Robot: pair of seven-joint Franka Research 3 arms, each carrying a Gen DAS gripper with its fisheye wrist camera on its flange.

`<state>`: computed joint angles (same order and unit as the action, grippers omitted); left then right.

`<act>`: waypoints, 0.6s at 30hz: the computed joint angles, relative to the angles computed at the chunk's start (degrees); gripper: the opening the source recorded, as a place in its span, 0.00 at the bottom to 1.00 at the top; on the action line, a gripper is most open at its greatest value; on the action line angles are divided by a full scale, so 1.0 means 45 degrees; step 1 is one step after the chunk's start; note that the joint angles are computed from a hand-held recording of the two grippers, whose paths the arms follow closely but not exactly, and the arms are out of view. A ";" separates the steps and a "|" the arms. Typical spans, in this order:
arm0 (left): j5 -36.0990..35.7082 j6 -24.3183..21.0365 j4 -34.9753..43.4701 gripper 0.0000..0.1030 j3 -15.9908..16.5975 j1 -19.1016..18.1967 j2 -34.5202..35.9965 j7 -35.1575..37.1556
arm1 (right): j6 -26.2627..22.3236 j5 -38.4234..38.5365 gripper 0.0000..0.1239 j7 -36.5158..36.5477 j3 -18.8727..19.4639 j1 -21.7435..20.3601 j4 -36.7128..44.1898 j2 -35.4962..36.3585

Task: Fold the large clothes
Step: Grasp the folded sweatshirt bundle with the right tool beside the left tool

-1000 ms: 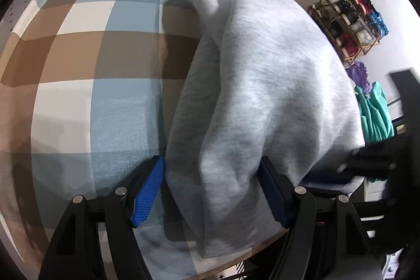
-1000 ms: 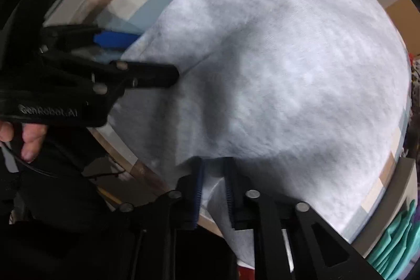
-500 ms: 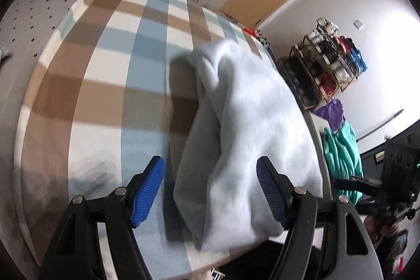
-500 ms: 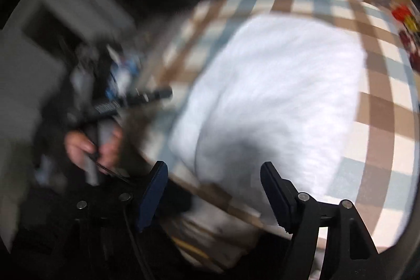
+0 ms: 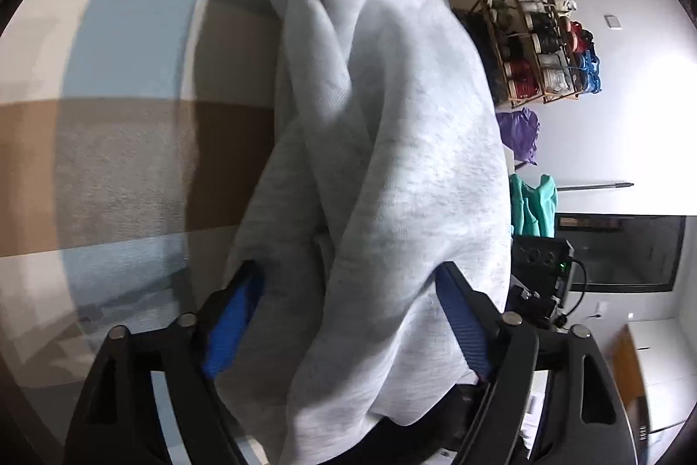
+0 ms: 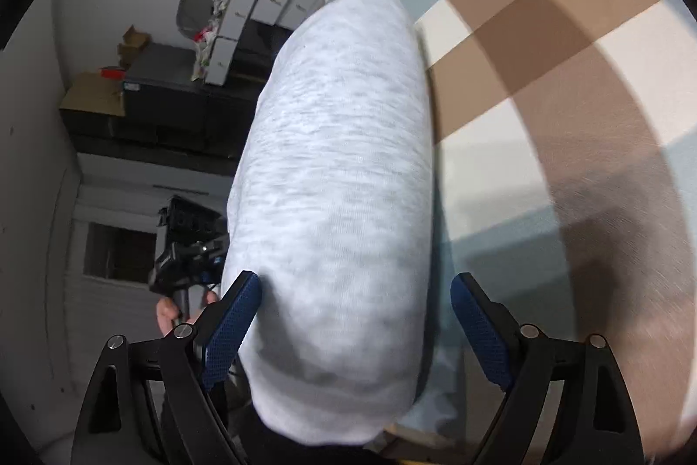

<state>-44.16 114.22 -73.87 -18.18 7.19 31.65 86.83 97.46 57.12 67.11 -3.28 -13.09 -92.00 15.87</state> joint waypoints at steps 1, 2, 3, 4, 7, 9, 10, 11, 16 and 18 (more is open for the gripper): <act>0.0077 -0.0149 0.0181 0.76 0.0011 -0.0011 0.0130 -0.0032 | 0.0015 0.0192 0.73 -0.0086 0.0042 -0.0019 0.0073 0.0134; 0.0139 -0.0264 0.0241 0.76 0.0021 0.0021 0.0123 -0.0026 | -0.0036 0.0356 0.73 -0.0099 0.0090 -0.0047 0.0249 0.0345; 0.0245 -0.0433 0.0433 0.76 0.0034 0.0014 0.0252 -0.0024 | -0.0148 0.0444 0.73 -0.0207 0.0093 -0.0138 0.0091 0.0274; 0.0350 -0.0654 0.0501 0.76 0.0044 0.0042 0.0251 -0.0050 | -0.0404 0.0667 0.74 -0.0183 0.0156 -0.0206 0.0312 0.0542; 0.0976 -0.1055 0.0908 0.73 0.0142 -0.0143 0.0466 -0.0142 | -0.0891 0.1024 0.77 -0.0092 0.0343 -0.0321 0.0605 0.0971; 0.1283 -0.0966 0.0611 0.51 0.0154 -0.0214 0.0148 0.0175 | -0.0916 0.0954 0.77 -0.0267 0.0431 -0.0328 0.0869 0.1192; 0.1166 -0.0913 0.0444 0.46 0.0081 -0.0178 0.0080 0.0381 | -0.0978 0.0845 0.77 -0.0340 0.0446 -0.0339 0.0898 0.1140; 0.1068 -0.0729 0.0203 0.43 0.0082 -0.0170 -0.0049 0.0432 | -0.0937 0.0824 0.73 -0.0397 0.0486 -0.0310 0.1073 0.1281; 0.0875 -0.0370 -0.0568 0.29 0.0160 -0.0246 -0.0720 0.0792 | -0.0957 0.0542 0.62 -0.1360 0.0474 -0.0334 0.0658 0.0767; 0.1077 -0.0395 -0.0957 0.27 0.0216 -0.0360 -0.1118 0.1092 | -0.1317 0.0338 0.62 -0.1666 0.0392 -0.0309 0.0365 0.0464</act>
<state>-39.31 112.45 -78.18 -17.21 5.57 26.62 91.74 91.53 58.65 59.61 -1.52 -14.48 -90.36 17.96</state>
